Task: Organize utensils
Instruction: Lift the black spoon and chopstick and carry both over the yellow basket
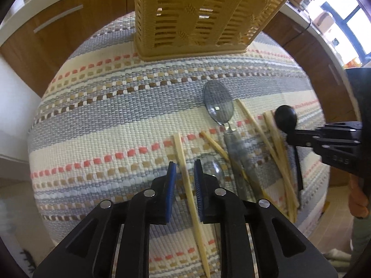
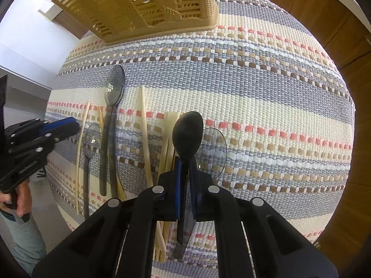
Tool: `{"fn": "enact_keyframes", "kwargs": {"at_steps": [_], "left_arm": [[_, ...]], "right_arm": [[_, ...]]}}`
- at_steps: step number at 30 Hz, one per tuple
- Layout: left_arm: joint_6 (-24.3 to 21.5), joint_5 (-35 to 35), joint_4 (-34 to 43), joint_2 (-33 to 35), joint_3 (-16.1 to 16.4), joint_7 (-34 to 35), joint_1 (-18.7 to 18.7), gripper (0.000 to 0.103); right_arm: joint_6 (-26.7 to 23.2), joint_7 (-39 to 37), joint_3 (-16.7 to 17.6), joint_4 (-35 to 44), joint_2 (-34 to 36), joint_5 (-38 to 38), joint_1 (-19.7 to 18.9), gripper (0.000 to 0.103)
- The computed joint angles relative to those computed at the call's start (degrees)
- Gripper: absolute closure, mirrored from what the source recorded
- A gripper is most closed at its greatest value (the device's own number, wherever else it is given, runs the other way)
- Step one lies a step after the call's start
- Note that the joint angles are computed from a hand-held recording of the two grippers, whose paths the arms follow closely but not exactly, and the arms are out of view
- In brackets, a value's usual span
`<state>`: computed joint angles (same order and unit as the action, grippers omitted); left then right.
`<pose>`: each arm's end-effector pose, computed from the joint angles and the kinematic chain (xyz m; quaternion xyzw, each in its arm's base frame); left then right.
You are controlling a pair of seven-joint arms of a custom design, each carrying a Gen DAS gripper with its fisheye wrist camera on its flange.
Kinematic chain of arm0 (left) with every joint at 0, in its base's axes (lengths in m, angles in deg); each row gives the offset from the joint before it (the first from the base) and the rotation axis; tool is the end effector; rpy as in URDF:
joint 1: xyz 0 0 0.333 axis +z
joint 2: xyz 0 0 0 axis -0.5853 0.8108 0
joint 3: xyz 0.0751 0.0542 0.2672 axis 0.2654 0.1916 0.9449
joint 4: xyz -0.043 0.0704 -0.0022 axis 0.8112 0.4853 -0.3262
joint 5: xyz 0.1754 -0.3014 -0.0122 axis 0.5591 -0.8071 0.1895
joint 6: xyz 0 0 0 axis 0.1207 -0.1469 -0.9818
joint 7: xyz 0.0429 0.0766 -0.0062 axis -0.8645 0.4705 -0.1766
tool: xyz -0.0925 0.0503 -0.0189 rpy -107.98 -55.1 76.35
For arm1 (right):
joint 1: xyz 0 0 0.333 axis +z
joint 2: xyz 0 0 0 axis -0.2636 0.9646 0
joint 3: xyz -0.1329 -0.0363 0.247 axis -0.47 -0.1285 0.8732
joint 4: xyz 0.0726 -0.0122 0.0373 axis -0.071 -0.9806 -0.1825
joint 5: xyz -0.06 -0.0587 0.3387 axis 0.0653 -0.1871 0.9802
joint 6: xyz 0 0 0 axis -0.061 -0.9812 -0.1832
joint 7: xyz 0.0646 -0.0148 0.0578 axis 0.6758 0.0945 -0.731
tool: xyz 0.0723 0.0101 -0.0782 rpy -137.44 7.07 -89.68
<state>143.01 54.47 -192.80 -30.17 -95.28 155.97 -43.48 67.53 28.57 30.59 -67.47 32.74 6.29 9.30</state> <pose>0.4603 -0.1676 0.5580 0.5792 -0.7975 0.1687 0.0033 0.4621 0.3087 0.5274 -0.7472 0.6547 0.0313 0.1094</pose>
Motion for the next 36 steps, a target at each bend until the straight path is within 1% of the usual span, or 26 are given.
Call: {"fn": "enact_keyframes", "kwargs": {"at_steps": [2,3,4,5,7,8,9,10,13,15,16,19,21,25,28,30,32,34,36], "left_arm": [[0.6,2.9,0.3,0.9,-0.9,-1.5,-0.1,0.087],[1.1,3.0,0.3,1.0,-0.9,-1.4,-0.2,0.085],[0.5,2.8,0.9,1.4,-0.8,-1.2,-0.3,0.085],[0.4,2.8,1.1,1.5,-0.8,-1.3,-0.4,0.085],[0.6,3.6,1.2,1.7,-1.0,-1.4,-0.5,0.083],[1.0,5.6,1.0,1.5,-1.5,-2.2,-0.7,0.085],[1.9,7.7,0.3,1.1,-2.1,-2.9,-0.9,0.097],[2.7,8.3,0.0,1.2,-2.5,-3.8,-1.2,0.099],[5.1,7.8,-1.7,0.0,-2.3,-4.6,-1.7,0.100],[9.4,4.5,-4.5,-2.7,-1.5,-3.6,-2.1,0.100],[10.3,3.6,-4.7,-3.4,-1.2,-3.4,-2.1,0.100],[14.9,0.1,-5.8,-7.2,-0.3,-2.1,-2.2,0.100],[17.9,-1.4,-5.5,-9.0,0.1,-1.1,-2.2,0.100],[25.5,-5.2,-3.0,-11.4,1.3,0.9,-2.4,0.100],[30.6,-7.8,0.7,-10.4,2.1,2.9,-2.9,0.100],[33.8,-7.7,3.1,-8.9,1.7,2.9,-2.5,0.100],[38.1,-7.5,4.3,-7.7,1.0,2.6,-2.3,0.099],[42.3,-8.2,6.0,-5.2,1.2,3.0,-2.6,0.099],[45.6,-7.3,7.9,-2.9,0.4,1.6,-2.0,0.100]], "right_arm": [[-0.4,-1.0,-0.2,0.0,-0.6,0.6,-0.4,0.098],[-0.4,-1.4,-0.3,0.0,-0.6,0.7,-0.5,0.098],[-0.5,-1.6,-0.4,0.0,-0.8,0.8,-0.6,0.097],[-1.7,-2.1,-0.6,1.4,-0.6,0.9,-0.9,0.098],[-1.6,-2.8,-0.7,1.4,-0.8,1.2,-1.1,0.098],[-1.9,-2.8,-0.6,1.7,-0.9,1.2,-1.1,0.098],[-1.7,-2.9,-0.5,1.7,-1.1,1.2,-1.0,0.098],[-1.5,-3.0,-0.5,1.8,-1.3,1.2,-0.9,0.098],[0.2,-4.3,-0.5,0.8,-3.1,1.3,-0.9,0.097],[1.9,-5.4,-0.5,0.4,-4.2,2.0,-0.8,0.098],[3.2,-6.2,-0.6,-0.2,-5.1,2.1,-0.8,0.098],[6.3,-8.4,-0.9,-1.0,-7.6,2.7,-0.9,0.098],[9.7,-9.0,-1.0,-1.3,-9.5,2.2,-0.8,0.098],[15.5,-9.4,-1.0,0.6,-11.1,-0.5,-0.7,0.098],[20.2,-7.9,-0.8,3.1,-10.2,-3.9,-0.9,0.098],[23.3,-6.5,-0.6,5.9,-8.4,-6.2,-1.0,0.098],[26.2,-5.5,-0.7,7.0,-7.3,-8.3,-1.2,0.098],[27.8,-4.0,-0.9,10.1,-5.2,-10.1,-1.5,0.098],[31.0,-1.5,-1.1,12.0,-3.2,-14.3,-1.9,0.098]]}}
